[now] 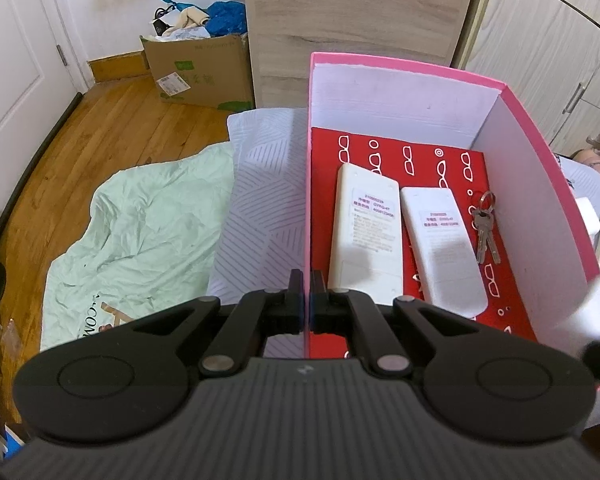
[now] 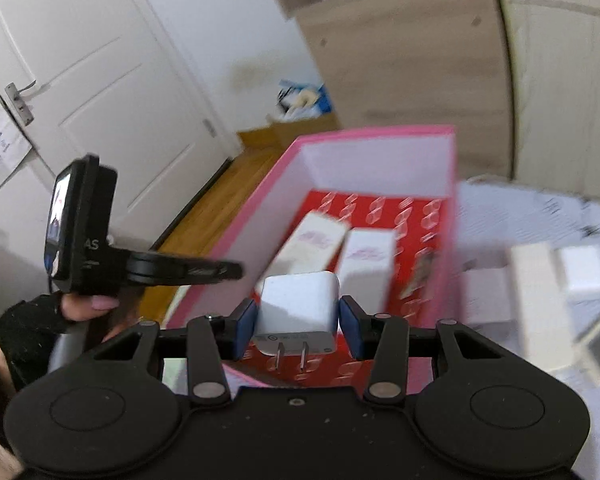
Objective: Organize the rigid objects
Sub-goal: 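Carry the white charger into the pink box and open the right tool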
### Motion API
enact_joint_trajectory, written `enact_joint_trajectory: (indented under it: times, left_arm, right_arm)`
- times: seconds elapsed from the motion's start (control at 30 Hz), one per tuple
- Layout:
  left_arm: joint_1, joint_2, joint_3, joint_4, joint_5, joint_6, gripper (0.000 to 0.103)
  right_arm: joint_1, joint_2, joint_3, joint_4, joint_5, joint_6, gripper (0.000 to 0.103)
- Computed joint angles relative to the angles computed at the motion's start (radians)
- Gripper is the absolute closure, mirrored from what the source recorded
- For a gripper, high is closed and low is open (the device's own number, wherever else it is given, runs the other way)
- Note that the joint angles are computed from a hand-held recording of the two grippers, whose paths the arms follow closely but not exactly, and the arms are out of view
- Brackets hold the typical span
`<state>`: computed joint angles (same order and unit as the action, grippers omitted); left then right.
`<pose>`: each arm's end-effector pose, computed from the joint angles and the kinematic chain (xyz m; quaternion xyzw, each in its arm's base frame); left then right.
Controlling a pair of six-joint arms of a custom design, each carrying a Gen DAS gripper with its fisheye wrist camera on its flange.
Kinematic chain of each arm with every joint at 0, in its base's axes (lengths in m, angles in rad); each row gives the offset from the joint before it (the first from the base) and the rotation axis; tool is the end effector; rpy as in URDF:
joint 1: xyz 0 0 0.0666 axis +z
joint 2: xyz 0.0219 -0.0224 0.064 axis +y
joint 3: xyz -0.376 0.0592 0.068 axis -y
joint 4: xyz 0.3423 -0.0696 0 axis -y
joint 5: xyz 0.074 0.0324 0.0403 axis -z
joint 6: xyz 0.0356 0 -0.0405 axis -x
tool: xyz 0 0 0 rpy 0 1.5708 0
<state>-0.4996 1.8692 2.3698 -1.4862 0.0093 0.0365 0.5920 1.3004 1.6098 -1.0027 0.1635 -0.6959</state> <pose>0.4895 -0.2680 0.5428 0.2210 0.9316 -0.0807 0.2770 0.3328 0.2163 0.5454 0.0815 0.8992 0.1951 0.3830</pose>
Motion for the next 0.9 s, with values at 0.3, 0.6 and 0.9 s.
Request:
enact_joint_trajectory:
  times: [0.3, 0.6, 0.9]
  left_arm:
    - [0.029, -0.003, -0.010, 0.004, 0.078, 0.024, 0.099]
    - [0.041, -0.014, -0.033, 0.021, 0.114, 0.009, 0.098]
    - [0.049, -0.013, -0.036, 0.023, 0.128, 0.004, 0.097]
  right_arm:
    - [-0.040, 0.165, 0.073, -0.016, -0.157, -0.131, 0.053]
    - [-0.042, 0.258, 0.145, -0.075, -0.201, -0.175, 0.050]
    - [-0.062, 0.182, 0.105, -0.016, -0.236, -0.159, 0.050]
